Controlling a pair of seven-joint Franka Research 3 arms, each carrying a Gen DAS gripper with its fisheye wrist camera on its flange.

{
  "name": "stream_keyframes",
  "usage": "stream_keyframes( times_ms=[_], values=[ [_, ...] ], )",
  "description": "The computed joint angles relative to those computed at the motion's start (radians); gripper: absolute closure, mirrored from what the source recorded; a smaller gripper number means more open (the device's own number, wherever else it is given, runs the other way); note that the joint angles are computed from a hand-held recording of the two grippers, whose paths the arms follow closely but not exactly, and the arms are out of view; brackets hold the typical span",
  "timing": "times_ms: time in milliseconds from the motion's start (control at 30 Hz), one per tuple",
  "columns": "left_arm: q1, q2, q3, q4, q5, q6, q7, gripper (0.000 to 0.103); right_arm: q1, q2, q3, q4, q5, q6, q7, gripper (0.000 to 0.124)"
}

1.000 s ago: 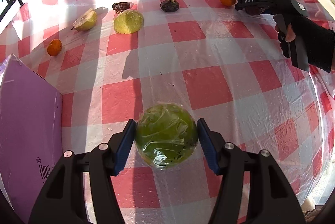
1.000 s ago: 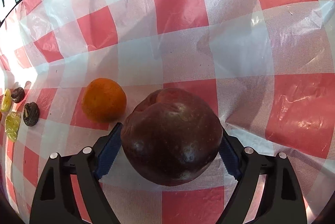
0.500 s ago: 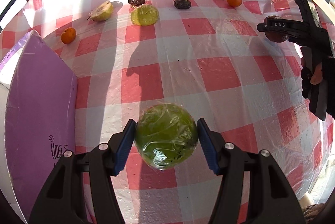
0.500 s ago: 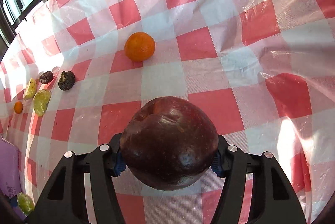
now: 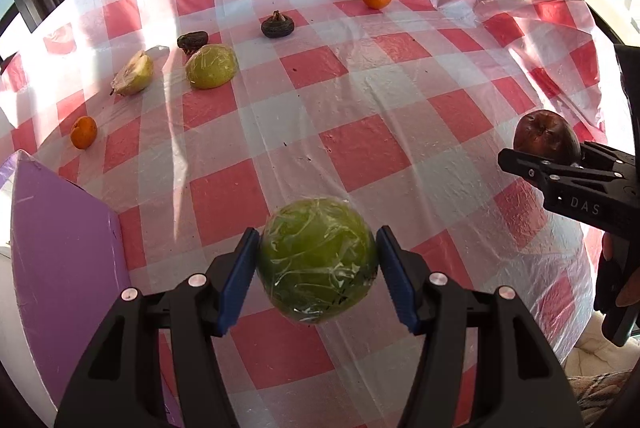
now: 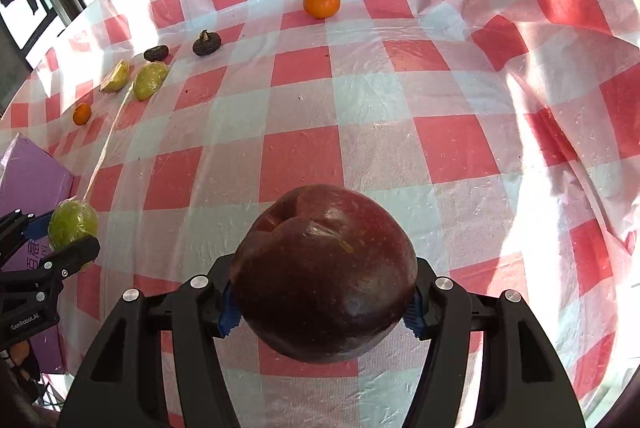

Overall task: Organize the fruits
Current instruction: 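Carry the apple and wrapped green fruit into the white box and release both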

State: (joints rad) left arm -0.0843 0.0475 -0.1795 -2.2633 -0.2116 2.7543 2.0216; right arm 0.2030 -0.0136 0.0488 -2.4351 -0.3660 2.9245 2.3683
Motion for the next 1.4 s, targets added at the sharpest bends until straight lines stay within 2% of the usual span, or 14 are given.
stream_keyframes(
  times_ms=[200,367,467,667,867,1033,1167,1400],
  values=[
    [0.009,-0.015,-0.002,0.015,-0.122,-0.022,0.160,0.043,0.024,-0.039,0.044,-0.011,-0.050,-0.065,0.040,0.063],
    [0.013,-0.052,0.018,0.030,-0.260,-0.058,0.284,0.043,0.055,-0.047,0.077,0.008,-0.050,-0.108,0.041,0.063],
    [0.009,-0.088,0.040,0.023,-0.345,-0.082,0.357,0.043,0.080,-0.040,0.090,0.031,-0.046,-0.129,0.045,0.064],
    [0.009,-0.148,0.101,-0.001,-0.434,-0.112,0.451,0.043,0.137,-0.009,0.101,0.093,-0.025,-0.150,0.058,0.064],
    [0.042,-0.174,0.164,0.005,-0.505,-0.129,0.518,0.043,0.189,0.020,0.102,0.177,-0.065,-0.141,0.118,0.063],
    [0.089,-0.173,0.197,0.019,-0.530,-0.129,0.551,0.043,0.238,0.066,0.096,0.276,-0.110,-0.125,0.162,0.063],
    [0.137,-0.163,0.217,0.025,-0.509,-0.130,0.556,0.043,0.291,0.128,0.084,0.377,-0.128,-0.119,0.145,0.063],
    [0.232,-0.116,0.232,0.034,-0.374,-0.095,0.489,0.043,0.389,0.279,0.073,0.589,-0.068,-0.149,-0.061,0.063]
  ],
)
